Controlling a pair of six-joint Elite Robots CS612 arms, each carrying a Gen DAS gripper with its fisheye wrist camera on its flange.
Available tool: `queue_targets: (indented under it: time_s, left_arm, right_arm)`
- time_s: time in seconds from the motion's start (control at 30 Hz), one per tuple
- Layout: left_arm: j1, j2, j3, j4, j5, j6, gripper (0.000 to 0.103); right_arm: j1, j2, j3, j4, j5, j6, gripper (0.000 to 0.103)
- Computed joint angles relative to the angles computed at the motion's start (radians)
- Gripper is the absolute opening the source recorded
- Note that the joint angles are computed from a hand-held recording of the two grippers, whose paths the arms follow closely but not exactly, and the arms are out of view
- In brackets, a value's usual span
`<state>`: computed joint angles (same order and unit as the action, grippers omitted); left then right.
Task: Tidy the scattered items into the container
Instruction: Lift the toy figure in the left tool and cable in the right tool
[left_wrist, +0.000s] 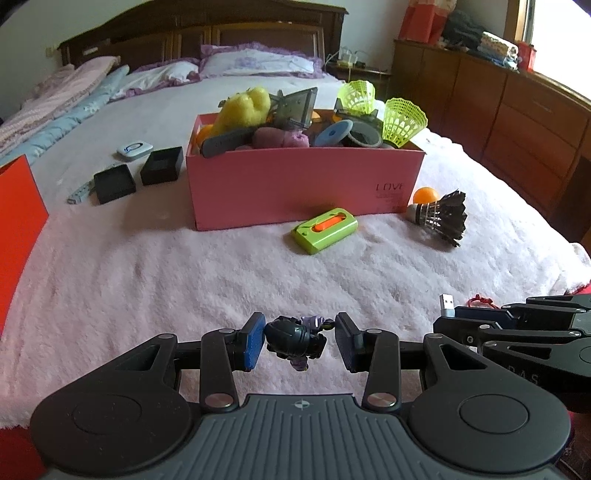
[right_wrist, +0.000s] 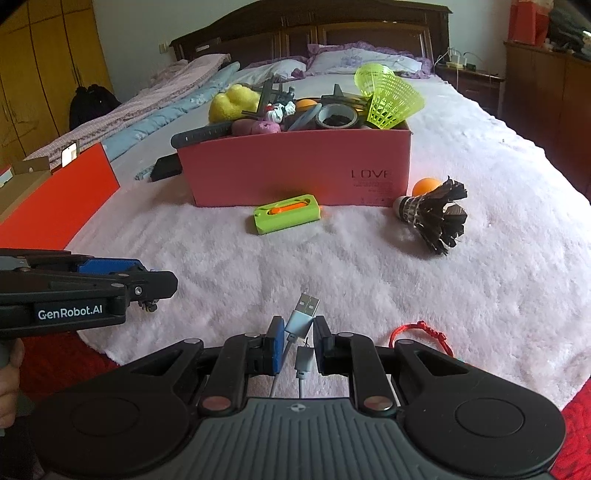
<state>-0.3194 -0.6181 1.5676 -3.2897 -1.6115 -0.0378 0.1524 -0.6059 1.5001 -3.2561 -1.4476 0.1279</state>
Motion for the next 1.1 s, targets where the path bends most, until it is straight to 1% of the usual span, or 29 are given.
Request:
queue_targets:
  time_s: [0.87, 1.1]
  left_arm:
    - [-0.001, -0.010, -0.004, -0.023, 0.004, -0.003, 0.042]
    - [-0.001, -0.018, -0.006, -0.049, 0.001, 0.009, 0.042]
  right_arm:
    - [-0.006, -0.006, 0.001, -0.042, 0.005, 0.022, 0.018]
    - [-0.008, -0.007, -0.007, -0.055, 0.009, 0.023, 0.018]
